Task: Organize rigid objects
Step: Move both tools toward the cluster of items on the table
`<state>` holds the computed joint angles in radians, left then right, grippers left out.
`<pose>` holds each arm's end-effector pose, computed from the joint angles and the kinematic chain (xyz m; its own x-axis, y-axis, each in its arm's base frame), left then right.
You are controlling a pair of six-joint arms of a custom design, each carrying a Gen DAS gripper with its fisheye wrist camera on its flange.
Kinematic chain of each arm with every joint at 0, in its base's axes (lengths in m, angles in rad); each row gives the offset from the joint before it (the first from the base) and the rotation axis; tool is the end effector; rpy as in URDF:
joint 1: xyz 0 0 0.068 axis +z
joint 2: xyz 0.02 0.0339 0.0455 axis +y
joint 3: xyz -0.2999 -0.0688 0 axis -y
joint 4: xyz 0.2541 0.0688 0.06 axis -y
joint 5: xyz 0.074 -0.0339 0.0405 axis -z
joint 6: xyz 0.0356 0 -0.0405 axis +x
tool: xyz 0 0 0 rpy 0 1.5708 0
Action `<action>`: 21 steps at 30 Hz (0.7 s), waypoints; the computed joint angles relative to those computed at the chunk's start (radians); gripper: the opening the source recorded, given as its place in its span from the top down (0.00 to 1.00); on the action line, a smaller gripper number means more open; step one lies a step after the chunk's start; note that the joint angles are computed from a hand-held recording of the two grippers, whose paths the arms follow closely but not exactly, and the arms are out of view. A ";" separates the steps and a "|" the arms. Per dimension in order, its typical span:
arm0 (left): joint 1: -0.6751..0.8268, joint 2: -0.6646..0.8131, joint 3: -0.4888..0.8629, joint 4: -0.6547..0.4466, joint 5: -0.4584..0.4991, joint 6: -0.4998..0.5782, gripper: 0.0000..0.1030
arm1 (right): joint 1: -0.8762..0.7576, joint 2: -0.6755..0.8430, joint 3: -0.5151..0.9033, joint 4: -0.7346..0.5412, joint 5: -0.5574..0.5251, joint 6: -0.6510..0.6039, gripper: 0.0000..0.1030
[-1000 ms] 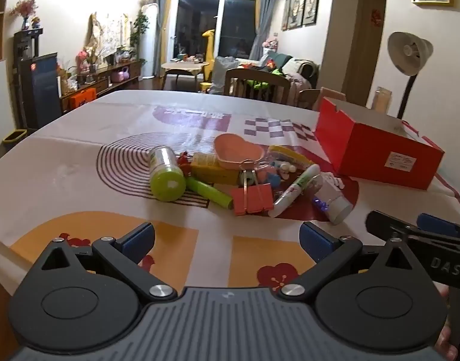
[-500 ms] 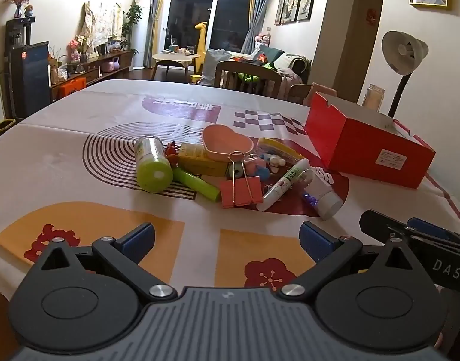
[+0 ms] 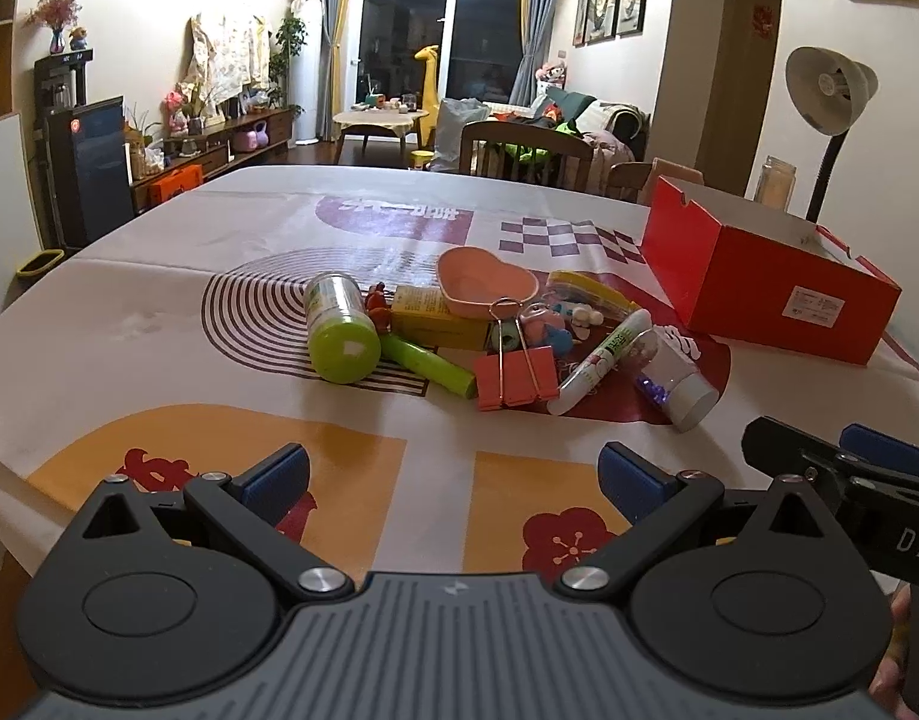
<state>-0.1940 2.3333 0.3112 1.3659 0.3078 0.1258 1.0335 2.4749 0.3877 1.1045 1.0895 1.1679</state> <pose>0.2490 -0.0599 0.0097 -0.5413 0.2282 -0.8092 0.4911 0.8671 -0.0840 0.1462 0.1837 -0.0269 -0.3013 0.3264 -0.8959 0.3345 0.9161 0.2212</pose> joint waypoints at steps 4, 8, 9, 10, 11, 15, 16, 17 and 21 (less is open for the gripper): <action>-0.012 0.010 -0.008 0.028 -0.014 0.007 0.00 | 0.001 0.004 0.001 0.003 0.001 -0.004 0.00; -0.006 0.009 -0.006 0.017 -0.010 -0.004 0.00 | 0.005 0.002 0.007 -0.018 0.006 0.007 0.00; -0.003 0.006 -0.003 0.005 -0.008 -0.007 0.00 | 0.005 0.003 0.005 -0.012 0.005 0.004 0.00; -0.002 0.003 -0.001 -0.005 -0.007 -0.010 0.00 | 0.006 0.002 0.006 -0.013 0.004 0.002 0.00; 0.001 0.002 0.001 -0.012 -0.003 -0.012 0.00 | 0.007 0.002 0.007 -0.009 0.004 -0.002 0.00; 0.005 0.004 0.001 -0.008 0.010 -0.012 0.00 | 0.006 0.009 0.008 0.005 0.003 -0.019 0.00; 0.006 0.004 0.001 -0.010 0.013 -0.011 0.00 | 0.004 0.011 0.010 0.009 0.001 -0.025 0.00; 0.007 0.006 0.002 -0.010 0.014 -0.011 0.00 | 0.003 0.012 0.011 0.010 0.001 -0.027 0.00; 0.008 0.012 0.003 -0.004 0.016 -0.010 0.00 | -0.004 0.014 0.014 0.016 -0.010 -0.042 0.00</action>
